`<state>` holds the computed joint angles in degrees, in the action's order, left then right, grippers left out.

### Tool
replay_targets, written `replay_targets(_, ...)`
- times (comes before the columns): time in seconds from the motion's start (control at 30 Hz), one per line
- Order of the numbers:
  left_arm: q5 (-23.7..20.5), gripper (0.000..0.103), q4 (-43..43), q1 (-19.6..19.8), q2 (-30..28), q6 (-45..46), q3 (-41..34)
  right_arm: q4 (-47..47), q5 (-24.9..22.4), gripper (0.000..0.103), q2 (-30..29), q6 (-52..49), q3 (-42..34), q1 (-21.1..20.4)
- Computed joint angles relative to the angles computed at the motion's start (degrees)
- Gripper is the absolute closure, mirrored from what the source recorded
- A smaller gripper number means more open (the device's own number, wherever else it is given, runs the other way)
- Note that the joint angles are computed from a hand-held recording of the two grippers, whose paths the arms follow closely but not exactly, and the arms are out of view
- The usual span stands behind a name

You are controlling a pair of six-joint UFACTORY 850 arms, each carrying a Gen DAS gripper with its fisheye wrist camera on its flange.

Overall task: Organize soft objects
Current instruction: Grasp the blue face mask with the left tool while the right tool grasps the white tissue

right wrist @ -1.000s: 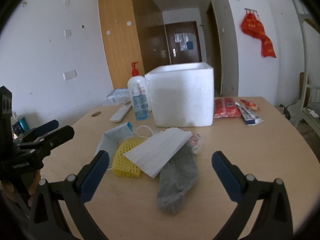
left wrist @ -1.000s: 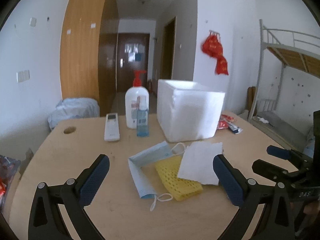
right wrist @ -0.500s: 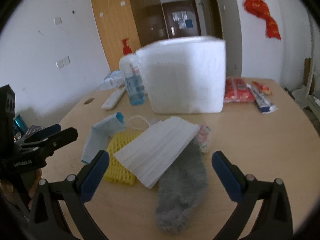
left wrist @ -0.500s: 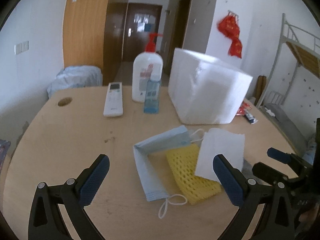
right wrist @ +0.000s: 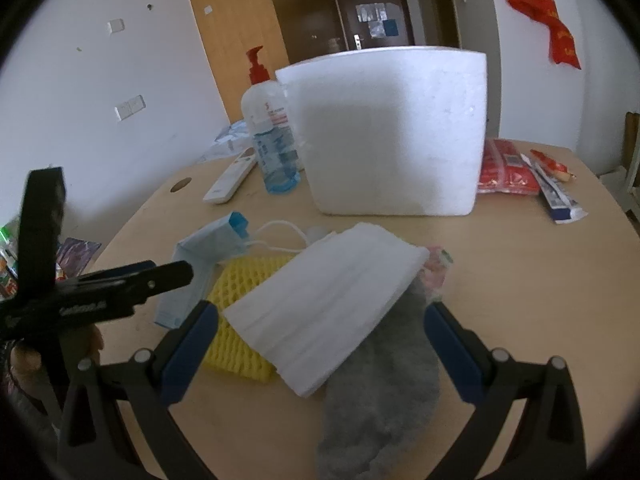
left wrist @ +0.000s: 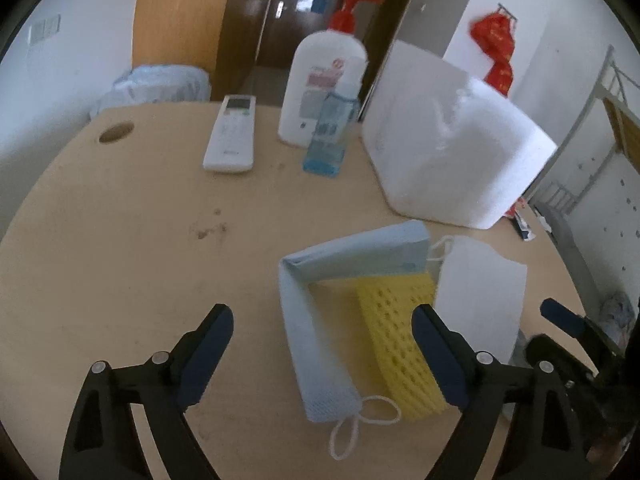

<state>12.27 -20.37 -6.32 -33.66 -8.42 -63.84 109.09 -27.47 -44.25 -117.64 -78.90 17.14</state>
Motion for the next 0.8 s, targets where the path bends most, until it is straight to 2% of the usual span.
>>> replay_targets(0.1, -1.2, 0.020, -2.4, 0.5, -0.7, 1.7, -0.9, -0.6, -1.5, 0.000, -0.4, 0.8, -0.5, -0.3)
replay_targets(0.13, -1.0, 0.025, -1.6, 0.6, -0.8, 0.9, -0.9, -0.6, -1.7, 0.000, -0.6, 0.7, -0.6, -0.3)
replay_targets(0.23, 0.7, 0.027, 2.0, 0.6, -0.5, -2.5, -0.4, -2.0, -1.5, 0.000, -1.2, 1.9, -1.4, -0.2)
replay_targets(0.33, 0.3, 0.039, 0.0, 0.3, -0.8, 0.7, -0.9, -3.3, 0.5, 0.000, -1.9, 3.5, -2.6, 0.2)
replay_targets(0.43, -1.3, 0.049, 7.7, 0.9, -1.6, -6.8, -1.6, -4.6, 1.7, 0.000, -2.5, 5.1, -3.5, 0.4)
replay_targets(0.5, -2.0, 0.053, 8.4, 1.1, -2.0, -7.1, -2.0, -4.7, 2.1, 0.000, -2.6, 5.5, -3.7, 0.4)
replay_targets(0.57, -2.5, 0.064, 7.6, 1.1, -2.1, -6.5, -2.1, -5.4, 2.6, 0.000, -2.7, 6.2, -4.0, 0.4)
replay_targets(0.6, -2.6, 0.066, 7.2, 1.2, -2.2, -6.0, -2.2, -5.9, 3.1, 0.000, -2.9, 6.8, -4.2, 0.5)
replay_targets(0.63, -2.8, 0.068, 8.0, 1.2, -2.2, -6.8, -2.2, -6.1, 3.4, 0.002, -2.9, 7.1, -4.3, 0.5)
replay_targets(0.67, -3.0, 0.076, 8.7, 1.2, -2.4, -7.4, -2.3, -6.5, 3.9, 0.005, -2.9, 7.4, -4.4, 0.6)
replay_targets(0.7, -2.9, 0.078, 9.3, 1.2, -2.3, -8.0, -2.2, -6.9, 4.2, 0.009, -3.0, 7.7, -4.6, 0.7)
replay_targets(0.8, -3.1, 0.087, 9.8, 1.2, -2.5, -7.4, -2.3, -8.2, 4.6, 0.015, -3.2, 8.4, -5.0, 0.9)
